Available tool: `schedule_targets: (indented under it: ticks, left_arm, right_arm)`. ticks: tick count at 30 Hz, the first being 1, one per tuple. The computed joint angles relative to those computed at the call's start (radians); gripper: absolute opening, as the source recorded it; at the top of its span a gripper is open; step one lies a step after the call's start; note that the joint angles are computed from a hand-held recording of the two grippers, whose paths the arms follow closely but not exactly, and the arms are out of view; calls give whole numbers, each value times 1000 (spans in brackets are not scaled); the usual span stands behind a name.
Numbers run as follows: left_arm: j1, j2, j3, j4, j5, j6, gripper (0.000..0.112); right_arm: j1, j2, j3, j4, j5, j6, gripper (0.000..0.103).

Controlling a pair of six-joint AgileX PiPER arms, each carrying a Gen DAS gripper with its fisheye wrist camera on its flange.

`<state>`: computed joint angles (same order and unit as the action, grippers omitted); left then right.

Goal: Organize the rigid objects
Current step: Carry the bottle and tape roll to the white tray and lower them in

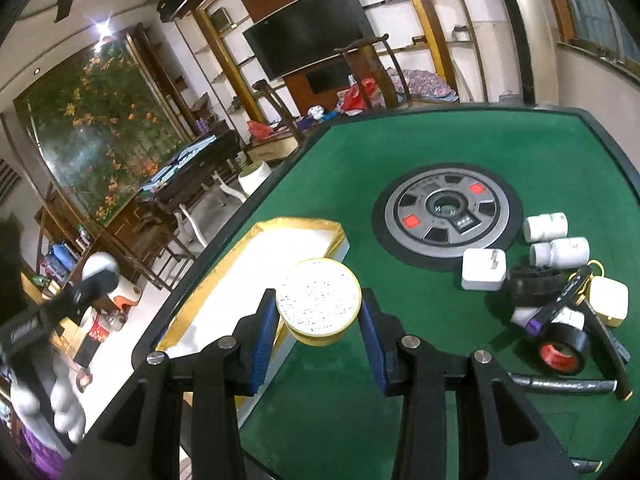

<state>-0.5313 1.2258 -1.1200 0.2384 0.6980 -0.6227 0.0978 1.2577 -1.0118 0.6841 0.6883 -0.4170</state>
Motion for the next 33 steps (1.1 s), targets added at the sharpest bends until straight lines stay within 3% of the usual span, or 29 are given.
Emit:
schedule_targets:
  ticks: [4, 8, 14, 16, 19, 24, 33]
  left_arm:
    - [88, 93, -33, -104, -34, 125, 66]
    - [220, 221, -93, -350, -40, 355, 66]
    - [317, 417, -188, -580, -45, 565, 66]
    - [338, 501, -243, -626, -23, 594, 66]
    - [357, 641, -367, -671, 46, 615, 66]
    - [357, 778, -507, -685, 89, 576, 66]
    - [346, 849, -583, -695, 81, 536, 72]
  right_arm:
    - [0, 1, 19, 61, 1, -54, 39]
    - [86, 10, 27, 46, -71, -43, 39]
    - [203, 182, -139, -109, -85, 78, 39]
    - [236, 258, -217, -168, -77, 131, 39]
    - [310, 384, -342, -383, -89, 287, 39]
    - [360, 547, -497, -604, -43, 444, 39]
    - [343, 689, -665, -662, 47, 474, 39]
